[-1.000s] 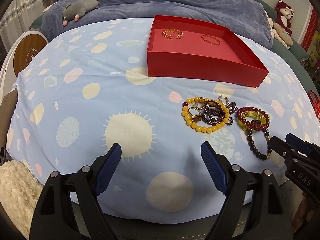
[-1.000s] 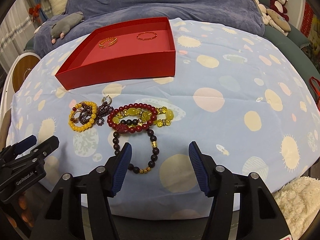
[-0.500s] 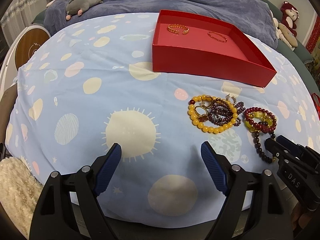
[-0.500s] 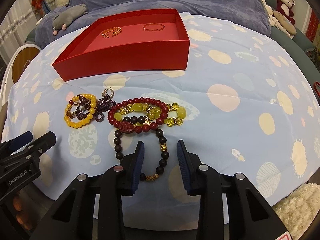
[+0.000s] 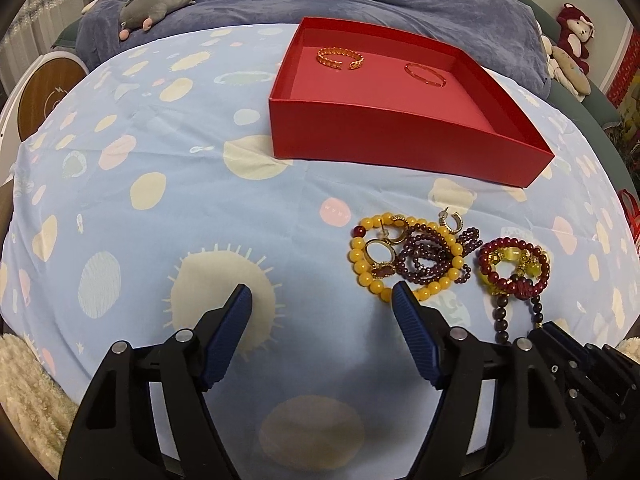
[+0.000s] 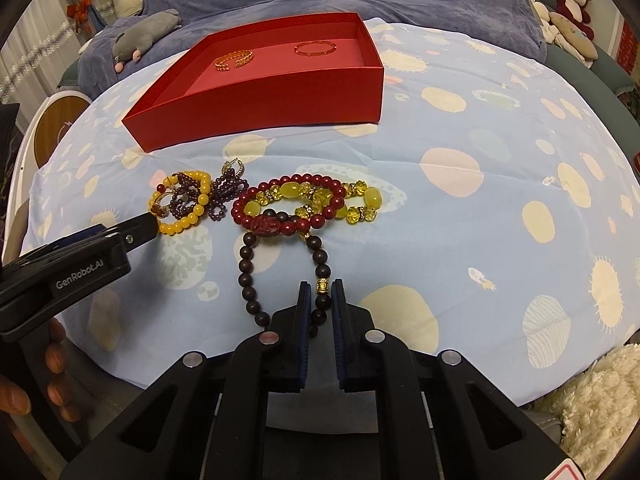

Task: Organize jewelry
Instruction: 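Grasp the dark bead bracelet with the right tool while the left tool grasps the yellow amber bracelet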

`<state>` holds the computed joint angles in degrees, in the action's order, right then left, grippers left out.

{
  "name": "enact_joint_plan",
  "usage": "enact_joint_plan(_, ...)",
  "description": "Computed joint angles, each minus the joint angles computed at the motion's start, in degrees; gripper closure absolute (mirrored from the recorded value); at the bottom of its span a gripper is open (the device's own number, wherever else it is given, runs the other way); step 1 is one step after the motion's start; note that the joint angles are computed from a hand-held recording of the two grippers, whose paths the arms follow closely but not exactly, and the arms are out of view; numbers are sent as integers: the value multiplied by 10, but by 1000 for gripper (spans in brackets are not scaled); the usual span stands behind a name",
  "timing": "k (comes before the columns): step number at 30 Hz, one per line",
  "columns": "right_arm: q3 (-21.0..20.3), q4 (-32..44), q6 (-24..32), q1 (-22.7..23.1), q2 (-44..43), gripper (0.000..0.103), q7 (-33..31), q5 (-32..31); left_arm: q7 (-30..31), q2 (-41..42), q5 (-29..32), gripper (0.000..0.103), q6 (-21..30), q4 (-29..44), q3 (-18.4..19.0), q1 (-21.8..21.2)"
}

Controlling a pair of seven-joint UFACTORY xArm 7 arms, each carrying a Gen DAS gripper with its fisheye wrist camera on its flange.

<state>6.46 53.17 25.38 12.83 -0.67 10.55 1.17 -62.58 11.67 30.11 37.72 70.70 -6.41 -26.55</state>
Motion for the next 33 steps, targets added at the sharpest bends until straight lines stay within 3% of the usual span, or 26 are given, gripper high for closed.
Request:
enact_joint_plan(6,0,-1,-3,0,0,93,0,1,4,18,12,38,-4,21,6,-3)
enact_joint_plan(9,0,-1,-7,0,2,92,0,3,15,14,-18,39,-41,13,5,8)
enact_joint_plan(17,-1,-4,-12,0,1,92,-5,13,4,26,11,40,-12,27,14,-14)
enact_joint_plan(24,-1,-2,-10,0,2,92,-6,18,2,-1,17,59,-21,-8,9,-5)
enact_joint_plan(33,0,-2,-11,0,2,92,-1,16,-9,5,28,59,-4,3,4,-3)
